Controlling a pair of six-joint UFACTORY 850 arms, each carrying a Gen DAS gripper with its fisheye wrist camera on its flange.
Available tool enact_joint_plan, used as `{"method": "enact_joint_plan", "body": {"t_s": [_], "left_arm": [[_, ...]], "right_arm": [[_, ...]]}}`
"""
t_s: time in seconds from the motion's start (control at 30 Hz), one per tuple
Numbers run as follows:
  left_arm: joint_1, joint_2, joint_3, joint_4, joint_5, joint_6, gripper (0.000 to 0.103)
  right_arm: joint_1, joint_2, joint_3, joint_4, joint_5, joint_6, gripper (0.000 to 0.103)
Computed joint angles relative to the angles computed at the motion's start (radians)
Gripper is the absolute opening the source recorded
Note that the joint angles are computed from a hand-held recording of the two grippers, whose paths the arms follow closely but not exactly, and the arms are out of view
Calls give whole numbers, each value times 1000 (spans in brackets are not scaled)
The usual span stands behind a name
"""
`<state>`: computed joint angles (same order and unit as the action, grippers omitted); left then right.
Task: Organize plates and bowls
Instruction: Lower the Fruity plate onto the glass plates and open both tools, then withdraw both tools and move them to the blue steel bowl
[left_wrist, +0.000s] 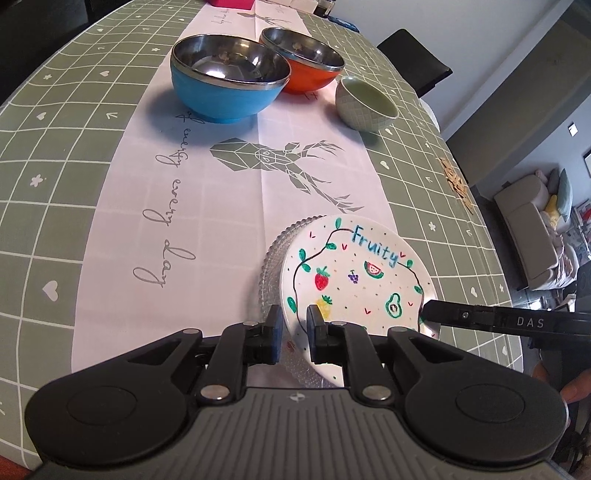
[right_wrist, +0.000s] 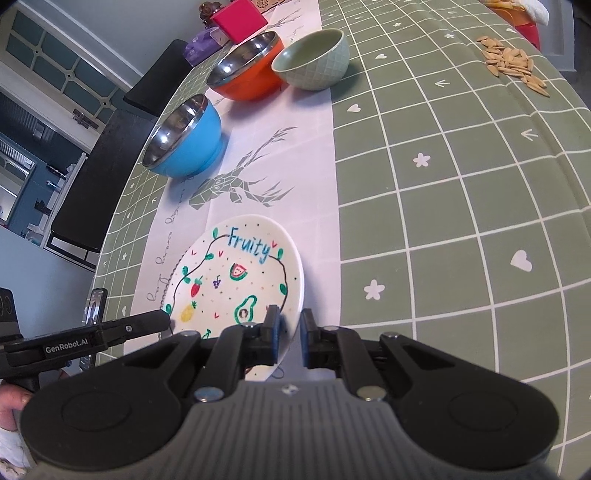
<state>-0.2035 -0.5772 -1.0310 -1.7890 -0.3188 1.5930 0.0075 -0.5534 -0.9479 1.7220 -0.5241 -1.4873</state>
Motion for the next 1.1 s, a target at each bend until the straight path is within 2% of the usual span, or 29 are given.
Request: {"method": "enact_joint_plan", "body": {"t_s": [0.07, 0.2, 0.27, 0.37, 0.53, 0.87, 0.97, 1.03, 1.1], "left_arm": [[-3, 5, 2, -9, 9, 15, 19], [-12, 25, 14, -120, 48, 145, 29], [-8, 24, 11, -93, 46, 114, 29], [-4, 30, 17, -127, 50, 142, 29], [5, 34, 22, -159, 25, 153, 36], [-3, 43, 24, -195, 52, 227, 37], [-6, 46, 26, -230, 53, 276, 37], [-6, 48, 28, -249, 52, 300, 37], [-6, 48, 26, -253, 49, 304, 37]], "right_arm": [[2, 2, 1, 0, 4, -2, 9], [7, 7, 0, -6, 19, -8, 8], [9, 7, -1, -5, 23, -11, 8], [16, 13, 3, 5, 40, -32, 8], [34, 13, -6, -18, 70, -38, 8], [129, 57, -8, 10, 293, -257, 12], [143, 67, -7, 62, 329, -343, 12], [147, 73, -5, 120, 338, -412, 20], [147, 74, -8, 112, 338, -410, 22]]}}
